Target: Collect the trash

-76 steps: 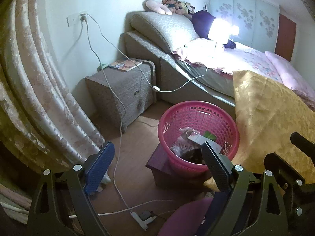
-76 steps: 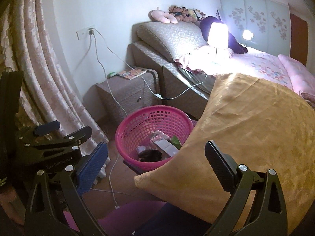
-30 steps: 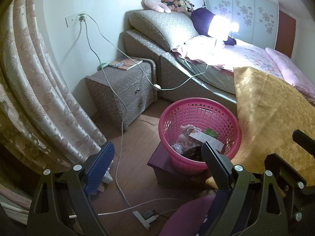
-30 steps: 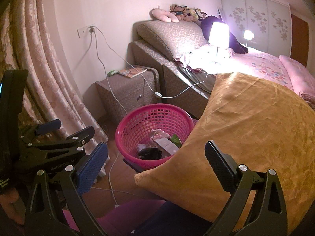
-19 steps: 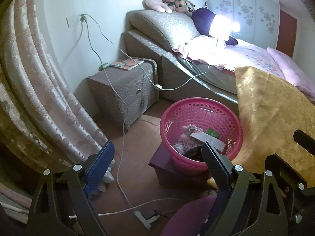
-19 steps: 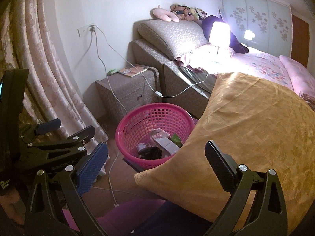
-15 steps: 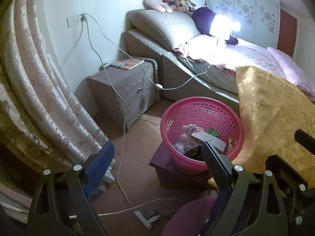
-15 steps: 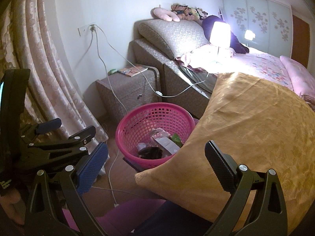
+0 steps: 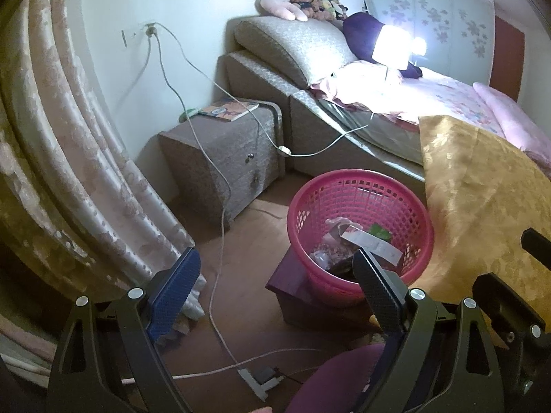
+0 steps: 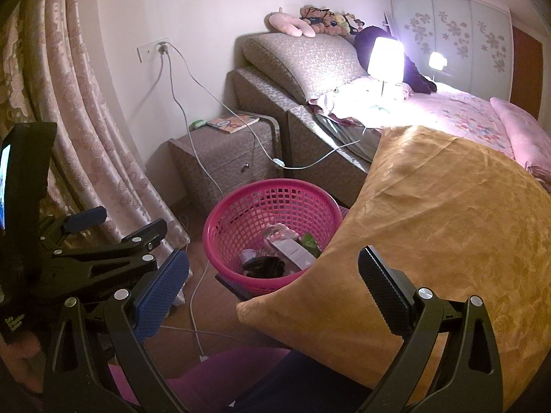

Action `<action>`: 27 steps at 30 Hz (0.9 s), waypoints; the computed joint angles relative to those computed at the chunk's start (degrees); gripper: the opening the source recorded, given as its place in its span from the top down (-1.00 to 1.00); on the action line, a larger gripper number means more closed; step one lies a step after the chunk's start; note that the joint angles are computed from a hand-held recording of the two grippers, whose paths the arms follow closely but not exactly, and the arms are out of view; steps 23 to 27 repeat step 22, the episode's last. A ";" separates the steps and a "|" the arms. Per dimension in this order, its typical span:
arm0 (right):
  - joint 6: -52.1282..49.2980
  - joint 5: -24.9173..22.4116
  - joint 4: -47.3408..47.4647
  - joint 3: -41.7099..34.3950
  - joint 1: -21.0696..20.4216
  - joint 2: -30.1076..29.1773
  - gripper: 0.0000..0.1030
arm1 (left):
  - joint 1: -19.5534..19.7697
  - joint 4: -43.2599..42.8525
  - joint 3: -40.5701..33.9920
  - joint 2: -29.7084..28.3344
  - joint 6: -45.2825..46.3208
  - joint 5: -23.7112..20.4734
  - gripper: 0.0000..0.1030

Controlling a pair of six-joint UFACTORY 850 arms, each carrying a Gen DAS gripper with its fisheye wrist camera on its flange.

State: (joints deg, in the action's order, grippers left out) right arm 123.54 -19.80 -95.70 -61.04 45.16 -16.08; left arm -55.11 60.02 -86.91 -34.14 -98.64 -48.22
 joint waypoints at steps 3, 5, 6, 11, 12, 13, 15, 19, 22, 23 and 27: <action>-0.05 0.02 0.09 -0.05 -0.01 -0.03 -0.86 | 0.56 -0.40 1.11 0.81 -0.24 1.89 -0.68; -0.35 0.08 0.38 -0.14 -0.03 -0.10 -0.86 | 0.73 -0.74 1.04 0.74 0.04 2.65 -0.68; -0.44 0.10 0.48 -0.10 -0.03 -0.06 -0.86 | 0.84 -0.47 1.56 1.05 -0.24 2.98 -0.68; -0.06 -0.25 0.30 0.17 0.07 0.18 -0.86 | 0.02 2.41 0.88 0.20 -2.04 -0.39 -0.68; 0.56 -0.67 -0.02 0.49 0.20 0.44 -0.86 | -0.12 2.80 0.16 -0.35 -2.23 -0.71 -0.68; 1.36 -1.14 -0.57 0.87 0.31 0.79 -0.86 | -0.34 3.57 0.22 -0.31 -2.82 -0.96 -0.68; 3.52 -3.03 -2.22 1.87 0.59 1.88 -0.86 | -0.98 4.80 -0.68 -0.89 -2.94 -2.57 -0.68; 9.36 -8.54 -5.49 5.91 0.07 6.30 -0.86 | -2.55 8.89 -2.06 -2.03 -3.45 -3.82 -0.68; 11.03 -13.76 -4.03 10.46 -1.37 11.45 -0.86 | -3.82 9.67 -4.65 -3.97 -2.24 -2.77 -0.68; 11.03 -13.76 -4.03 10.46 -1.37 11.45 -0.86 | -3.82 9.67 -4.65 -3.97 -2.24 -2.77 -0.68; 11.03 -13.76 -4.03 10.46 -1.37 11.45 -0.86 | -3.82 9.67 -4.65 -3.97 -2.24 -2.77 -0.68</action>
